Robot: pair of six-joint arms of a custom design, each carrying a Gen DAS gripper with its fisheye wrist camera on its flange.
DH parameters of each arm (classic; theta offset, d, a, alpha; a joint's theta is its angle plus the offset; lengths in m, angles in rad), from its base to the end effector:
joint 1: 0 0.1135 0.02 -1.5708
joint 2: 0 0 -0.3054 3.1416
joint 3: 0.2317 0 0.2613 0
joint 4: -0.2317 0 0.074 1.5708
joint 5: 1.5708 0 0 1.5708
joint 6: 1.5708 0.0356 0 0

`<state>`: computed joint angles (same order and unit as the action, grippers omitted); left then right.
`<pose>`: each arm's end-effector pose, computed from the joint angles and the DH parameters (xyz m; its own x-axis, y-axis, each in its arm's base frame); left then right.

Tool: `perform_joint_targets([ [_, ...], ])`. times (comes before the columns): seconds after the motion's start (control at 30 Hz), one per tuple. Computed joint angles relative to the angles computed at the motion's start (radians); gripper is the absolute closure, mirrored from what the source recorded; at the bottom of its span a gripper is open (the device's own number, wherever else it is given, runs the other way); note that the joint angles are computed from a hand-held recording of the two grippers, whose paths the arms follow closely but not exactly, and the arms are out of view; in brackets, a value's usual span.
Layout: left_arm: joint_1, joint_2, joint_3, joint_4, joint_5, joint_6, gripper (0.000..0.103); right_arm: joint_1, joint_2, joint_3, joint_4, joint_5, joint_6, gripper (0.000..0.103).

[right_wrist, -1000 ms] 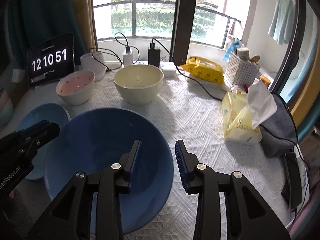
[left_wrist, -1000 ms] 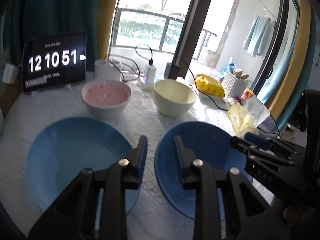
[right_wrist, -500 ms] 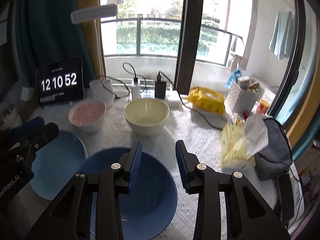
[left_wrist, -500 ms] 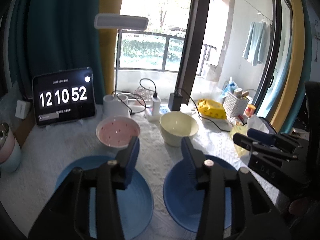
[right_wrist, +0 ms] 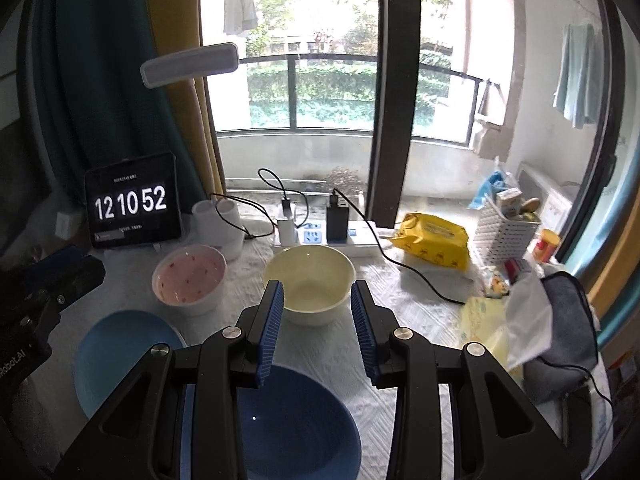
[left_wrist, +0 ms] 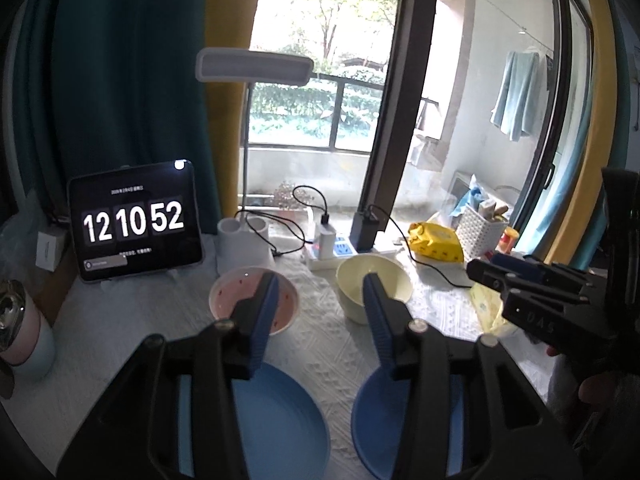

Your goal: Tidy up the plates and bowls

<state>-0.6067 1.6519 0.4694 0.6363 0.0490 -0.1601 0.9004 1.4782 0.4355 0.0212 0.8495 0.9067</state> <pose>0.2374 -0.1669 0.1483 -0.5175 0.1654 -0.8395 0.5281 0.8337 -0.1613 0.1593 0.1578 0.1450 -0.5422 0.1531 -0.8262 0.2485 0.9685 0.0164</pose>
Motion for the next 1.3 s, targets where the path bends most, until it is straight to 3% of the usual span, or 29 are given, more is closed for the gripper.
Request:
perform_joint_targets([
  [0.33, 0.033, 0.14, 0.199, -0.161, 0.048, 0.003, 0.058, -0.195, -0.013, -0.021, 0.167, -0.158, -0.249, 0.066],
  [0.53, 0.016, 0.238, 0.291, -0.193, 0.043, 0.013, 0.058, -0.358, 0.023, -0.038, 0.281, -0.341, -0.368, 0.066],
  [0.83, -0.021, 0.401, 0.454, -0.238, 0.032, 0.027, 0.058, -0.525, 0.157, -0.053, 0.443, -0.499, -0.455, 0.066],
  [0.93, -0.017, 0.45, 0.502, -0.244, 0.08, 0.024, 0.058, -0.573, 0.204, -0.056, 0.499, -0.552, -0.479, 0.066],
  [1.3, -0.041, 0.62, 0.718, -0.393, 0.086, 0.043, 0.058, -0.699, 0.425, -0.013, 0.653, -0.714, -0.52, 0.066],
])
